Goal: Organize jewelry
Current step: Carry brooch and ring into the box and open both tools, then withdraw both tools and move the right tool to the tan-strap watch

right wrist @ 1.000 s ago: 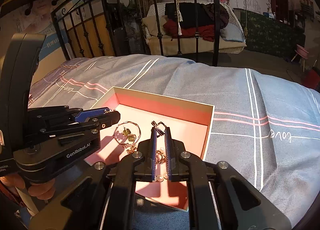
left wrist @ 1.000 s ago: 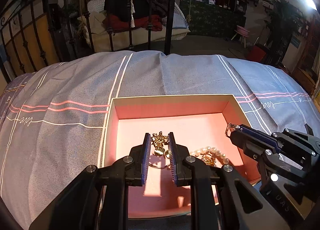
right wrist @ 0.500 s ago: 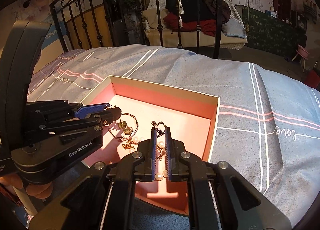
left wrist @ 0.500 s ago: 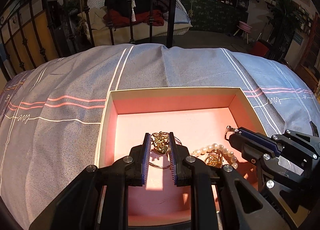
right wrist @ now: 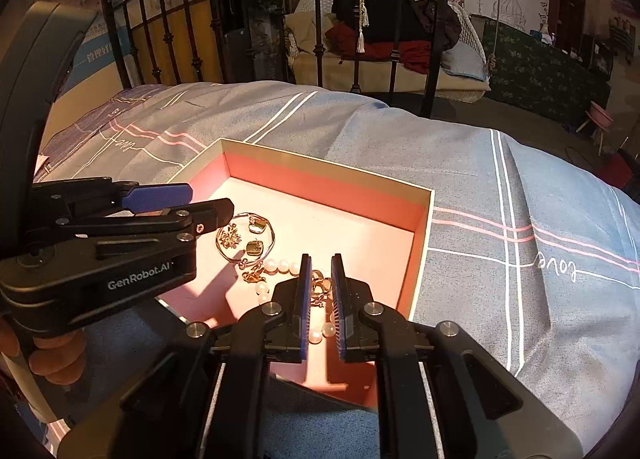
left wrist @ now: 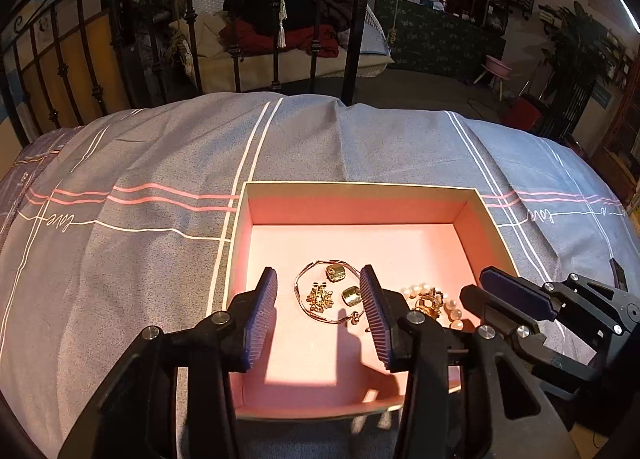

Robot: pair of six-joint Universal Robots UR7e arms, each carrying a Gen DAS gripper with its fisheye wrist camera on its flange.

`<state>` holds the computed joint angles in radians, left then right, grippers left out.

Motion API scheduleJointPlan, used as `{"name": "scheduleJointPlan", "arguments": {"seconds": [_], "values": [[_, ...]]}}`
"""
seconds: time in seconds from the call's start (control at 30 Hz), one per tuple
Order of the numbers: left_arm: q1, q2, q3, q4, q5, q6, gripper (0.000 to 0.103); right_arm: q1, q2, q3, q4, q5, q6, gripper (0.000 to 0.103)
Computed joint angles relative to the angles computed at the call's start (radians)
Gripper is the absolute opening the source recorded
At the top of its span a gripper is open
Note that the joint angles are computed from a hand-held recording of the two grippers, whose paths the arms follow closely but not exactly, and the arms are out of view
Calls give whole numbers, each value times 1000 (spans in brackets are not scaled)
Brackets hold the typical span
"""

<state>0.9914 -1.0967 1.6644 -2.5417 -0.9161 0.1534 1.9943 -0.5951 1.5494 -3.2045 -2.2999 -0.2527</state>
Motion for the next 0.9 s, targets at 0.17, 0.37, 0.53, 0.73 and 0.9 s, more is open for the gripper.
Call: {"name": "scheduleJointPlan", "arguments": {"seconds": [0.17,0.37,0.53,0.73,0.9], "values": [[-17,-113,110,-35,-45,-9,50,38,-51,173,-191,-35,13,52],[-31,-261,288,-9,-86,-61,54,69,-97,371,-358,1,125,53],[-35,-336,387,45,-99,-100,54,109,-77,439,-363,2,158,56],[-62,-367,454,-6,-56,-48,54,114,-77,523,-461,29,246,57],[-66,-370,478,-45,-30,-23,54,140,-76,530,-496,22,227,57]]}}
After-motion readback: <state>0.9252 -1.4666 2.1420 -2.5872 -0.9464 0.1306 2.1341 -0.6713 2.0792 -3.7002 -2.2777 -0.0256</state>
